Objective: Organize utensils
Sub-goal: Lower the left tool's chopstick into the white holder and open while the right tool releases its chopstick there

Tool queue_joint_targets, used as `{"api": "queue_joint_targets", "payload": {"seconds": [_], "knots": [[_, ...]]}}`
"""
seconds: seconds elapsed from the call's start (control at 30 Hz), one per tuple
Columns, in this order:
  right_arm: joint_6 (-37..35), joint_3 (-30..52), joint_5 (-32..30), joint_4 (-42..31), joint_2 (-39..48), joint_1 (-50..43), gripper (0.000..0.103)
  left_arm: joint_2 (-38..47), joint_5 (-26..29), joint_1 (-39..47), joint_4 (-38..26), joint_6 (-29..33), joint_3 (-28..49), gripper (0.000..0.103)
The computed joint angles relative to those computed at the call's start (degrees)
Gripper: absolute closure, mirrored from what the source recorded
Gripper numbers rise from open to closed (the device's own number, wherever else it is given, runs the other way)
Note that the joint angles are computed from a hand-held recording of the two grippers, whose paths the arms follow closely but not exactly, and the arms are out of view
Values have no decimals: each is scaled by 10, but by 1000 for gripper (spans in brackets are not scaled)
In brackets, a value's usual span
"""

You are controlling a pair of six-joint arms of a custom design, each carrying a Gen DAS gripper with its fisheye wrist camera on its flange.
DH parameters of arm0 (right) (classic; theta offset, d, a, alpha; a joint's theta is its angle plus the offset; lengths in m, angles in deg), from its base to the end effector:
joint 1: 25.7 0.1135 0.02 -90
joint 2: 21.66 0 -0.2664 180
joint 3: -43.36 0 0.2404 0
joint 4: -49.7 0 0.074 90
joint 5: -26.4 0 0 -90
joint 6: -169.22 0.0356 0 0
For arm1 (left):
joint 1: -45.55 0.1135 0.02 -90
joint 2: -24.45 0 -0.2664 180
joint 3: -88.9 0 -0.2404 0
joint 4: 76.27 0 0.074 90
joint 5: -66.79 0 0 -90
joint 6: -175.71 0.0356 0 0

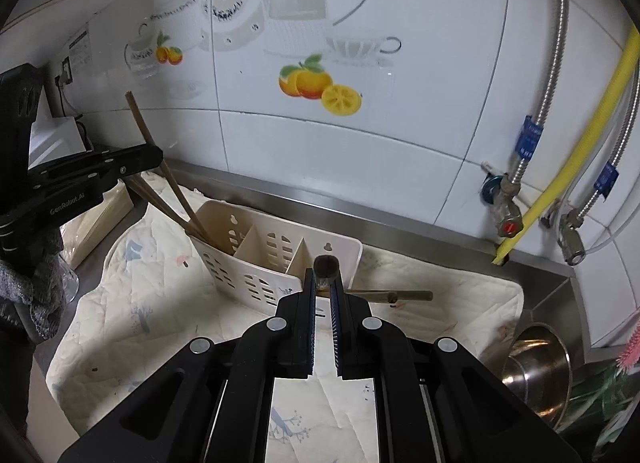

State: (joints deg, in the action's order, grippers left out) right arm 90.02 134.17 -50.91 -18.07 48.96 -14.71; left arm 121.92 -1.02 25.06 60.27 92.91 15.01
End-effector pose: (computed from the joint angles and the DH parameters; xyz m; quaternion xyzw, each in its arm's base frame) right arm 0.2278 0.0363 0.3675 0.0384 0.9266 -0.0332 0.3726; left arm 0.3514 -0.1457 0.3527 0.2947 0.8231 -0.2220 0.4317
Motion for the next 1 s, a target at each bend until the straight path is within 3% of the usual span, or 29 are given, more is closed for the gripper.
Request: {"api": "queue_joint_targets", "payload": {"seconds": [0.5, 0.6, 0.67, 0.77, 0.97, 1.0], "knots": [[2, -17, -15, 26, 6, -23, 95, 5, 6, 5, -4, 5, -2, 94], [5, -17, -13, 27, 0, -24, 94, -11, 9, 8, 2, 1, -13, 77], [9, -20, -10, 28, -12, -24, 94, -24, 10, 11, 6, 1, -22, 73], [18, -27, 19, 27, -38, -4, 86, -55, 23, 20, 13, 2, -47, 73], [74, -71, 98, 28, -113, 87, 85, -127, 53, 47, 20, 9, -125, 73], [86, -81, 119, 27, -123, 110, 85, -143, 58, 54, 19, 11, -143, 67]]}}
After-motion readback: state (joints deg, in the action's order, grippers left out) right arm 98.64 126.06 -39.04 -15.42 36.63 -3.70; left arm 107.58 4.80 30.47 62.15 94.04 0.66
